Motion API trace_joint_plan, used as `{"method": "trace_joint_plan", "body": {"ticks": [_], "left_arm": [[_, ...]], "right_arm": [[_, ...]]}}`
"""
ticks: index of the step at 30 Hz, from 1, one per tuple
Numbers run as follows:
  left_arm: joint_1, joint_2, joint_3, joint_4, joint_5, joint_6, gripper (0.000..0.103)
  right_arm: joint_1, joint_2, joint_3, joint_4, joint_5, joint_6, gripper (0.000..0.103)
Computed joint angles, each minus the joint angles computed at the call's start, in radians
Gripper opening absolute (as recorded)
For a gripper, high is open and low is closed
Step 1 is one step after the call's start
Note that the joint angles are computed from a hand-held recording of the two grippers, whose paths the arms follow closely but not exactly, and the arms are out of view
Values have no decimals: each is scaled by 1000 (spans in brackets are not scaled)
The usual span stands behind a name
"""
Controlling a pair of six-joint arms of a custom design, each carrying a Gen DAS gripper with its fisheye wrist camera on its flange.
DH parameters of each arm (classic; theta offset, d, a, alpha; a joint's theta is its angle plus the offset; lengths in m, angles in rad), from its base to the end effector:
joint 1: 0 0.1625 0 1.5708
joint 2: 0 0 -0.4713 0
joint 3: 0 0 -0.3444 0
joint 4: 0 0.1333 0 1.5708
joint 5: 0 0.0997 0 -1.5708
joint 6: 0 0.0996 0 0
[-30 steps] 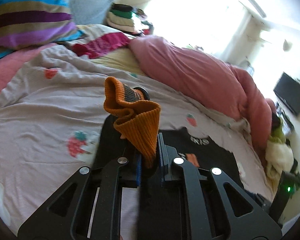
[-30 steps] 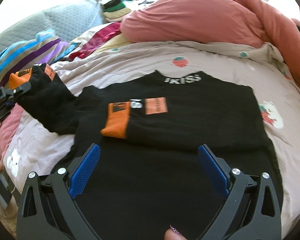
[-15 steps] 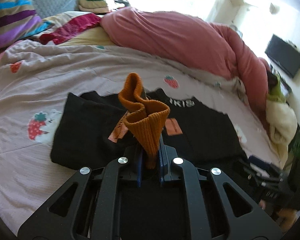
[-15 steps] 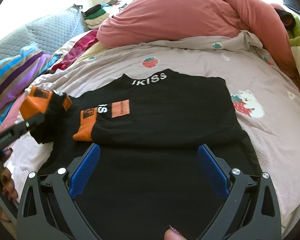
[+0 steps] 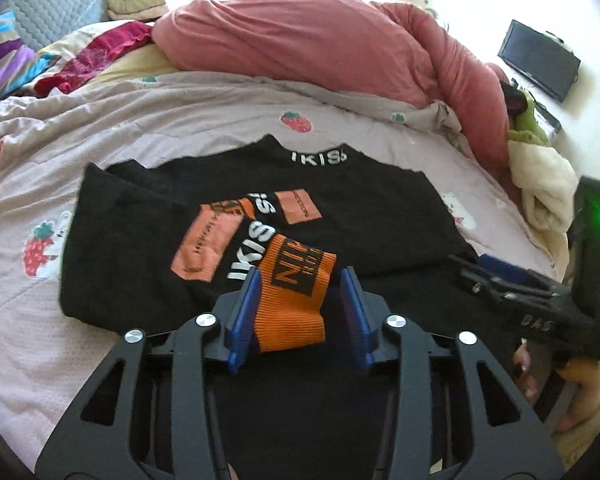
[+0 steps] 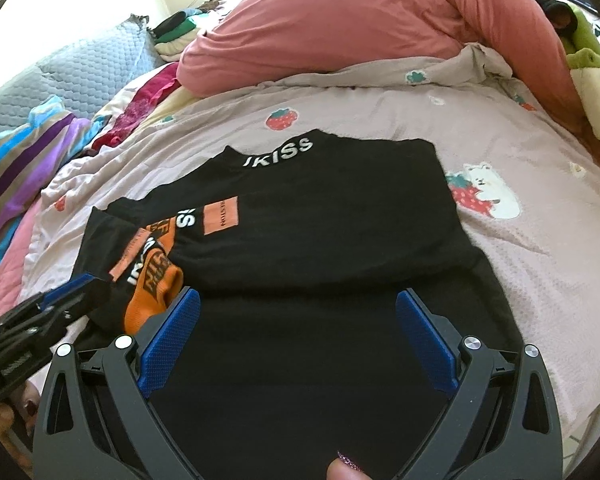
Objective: Fold small clothes
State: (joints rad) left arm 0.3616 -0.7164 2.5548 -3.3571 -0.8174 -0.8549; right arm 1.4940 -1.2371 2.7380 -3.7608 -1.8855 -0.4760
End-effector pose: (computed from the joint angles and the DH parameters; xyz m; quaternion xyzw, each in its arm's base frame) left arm -0.2656 -0.3158 0.0621 0.1732 0.9133 -0.3032 0.2095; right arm 0.0780 -0.3225 0.2545 0.1324 -0.9216 0.2807 0.2329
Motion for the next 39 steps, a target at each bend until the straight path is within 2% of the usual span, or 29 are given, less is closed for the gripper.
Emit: {"method": "trace_joint_plan", "body": {"ticks": [3,4,8,13,18,24,25,29,35,39], "left_arm": [[-13,-42,15,66,44,-52,37],[-15,-58,19,95,59,-75,43],[-20,-118,41,197,106,-166,52],[-33,-178,69,301,140,-273,73],[-48,-217,95,367,153,-344,79],[-59,-266,123,413,166,-409,81],[-62,-274,128,418,168,-418,81],[-68,-291,138,437,171,-445,81],[-72,-307,144,458,174,-476,81],[-76,-313,142,473,174,-483,81]], "right_arm": [[23,27,2,12,10,12,98],[33,38,3,16,17,20,98],[75,100,-1,29,42,44,98],[120,202,-19,26,47,87,96],[108,246,-42,61,77,143,78],[78,280,-59,57,125,173,42],[72,282,-62,59,133,172,33],[77,285,-52,14,154,130,10],[113,203,-46,4,211,58,7],[150,130,-81,49,200,26,7]]}}
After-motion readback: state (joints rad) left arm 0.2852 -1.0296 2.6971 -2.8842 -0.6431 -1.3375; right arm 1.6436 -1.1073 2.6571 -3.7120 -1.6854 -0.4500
